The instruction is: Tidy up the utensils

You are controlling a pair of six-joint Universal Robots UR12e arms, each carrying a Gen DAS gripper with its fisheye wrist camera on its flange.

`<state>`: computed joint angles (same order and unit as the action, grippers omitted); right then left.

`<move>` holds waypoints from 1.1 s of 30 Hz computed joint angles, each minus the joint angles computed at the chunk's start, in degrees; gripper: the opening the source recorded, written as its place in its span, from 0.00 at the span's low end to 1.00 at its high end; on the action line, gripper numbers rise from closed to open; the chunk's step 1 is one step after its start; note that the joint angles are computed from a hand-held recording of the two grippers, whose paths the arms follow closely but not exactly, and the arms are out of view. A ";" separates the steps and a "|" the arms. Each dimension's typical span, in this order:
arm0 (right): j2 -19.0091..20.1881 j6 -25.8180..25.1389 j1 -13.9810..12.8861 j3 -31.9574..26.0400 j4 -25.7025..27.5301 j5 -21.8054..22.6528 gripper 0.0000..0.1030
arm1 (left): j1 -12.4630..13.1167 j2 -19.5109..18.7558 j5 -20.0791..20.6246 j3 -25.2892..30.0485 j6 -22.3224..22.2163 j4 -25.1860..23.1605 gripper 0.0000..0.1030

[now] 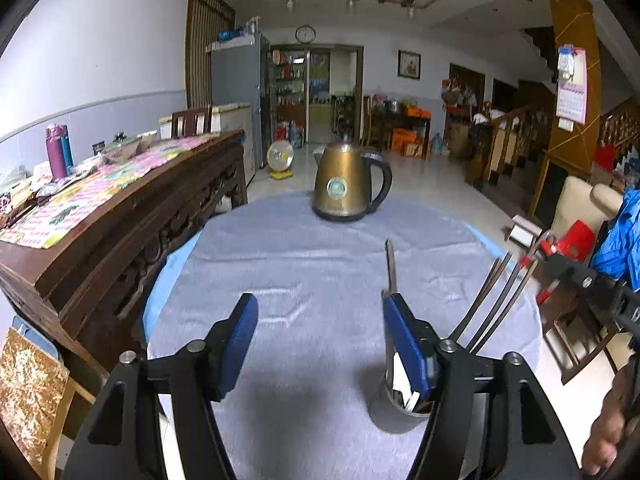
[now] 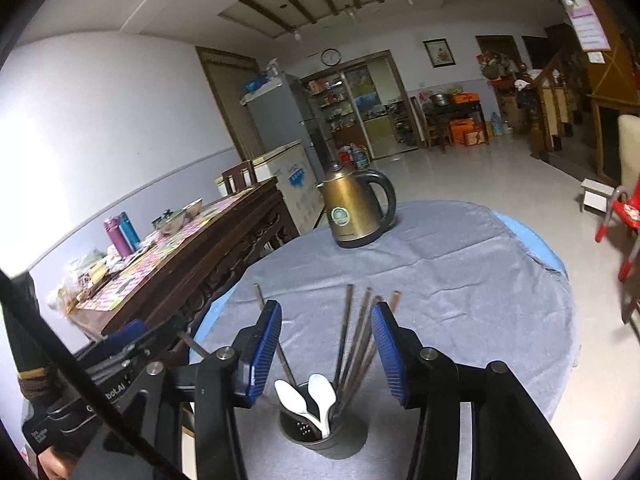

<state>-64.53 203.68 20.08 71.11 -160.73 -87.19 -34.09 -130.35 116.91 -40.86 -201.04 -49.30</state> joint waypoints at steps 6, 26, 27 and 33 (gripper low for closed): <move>-0.74 -0.14 -0.33 1.00 1.11 -0.29 0.50 | -0.74 0.13 3.06 -0.13 -0.20 -2.55 0.76; -2.74 -0.99 0.38 3.12 4.94 -1.58 0.63 | -3.82 1.31 16.00 -1.97 5.80 2.38 0.92; -2.94 -1.08 0.43 3.30 5.01 -1.73 0.63 | -3.83 1.33 15.91 -2.00 5.73 2.41 0.92; -4.06 -1.13 0.73 4.34 5.24 -2.51 0.63 | -4.11 1.56 16.03 -1.92 5.77 2.55 0.92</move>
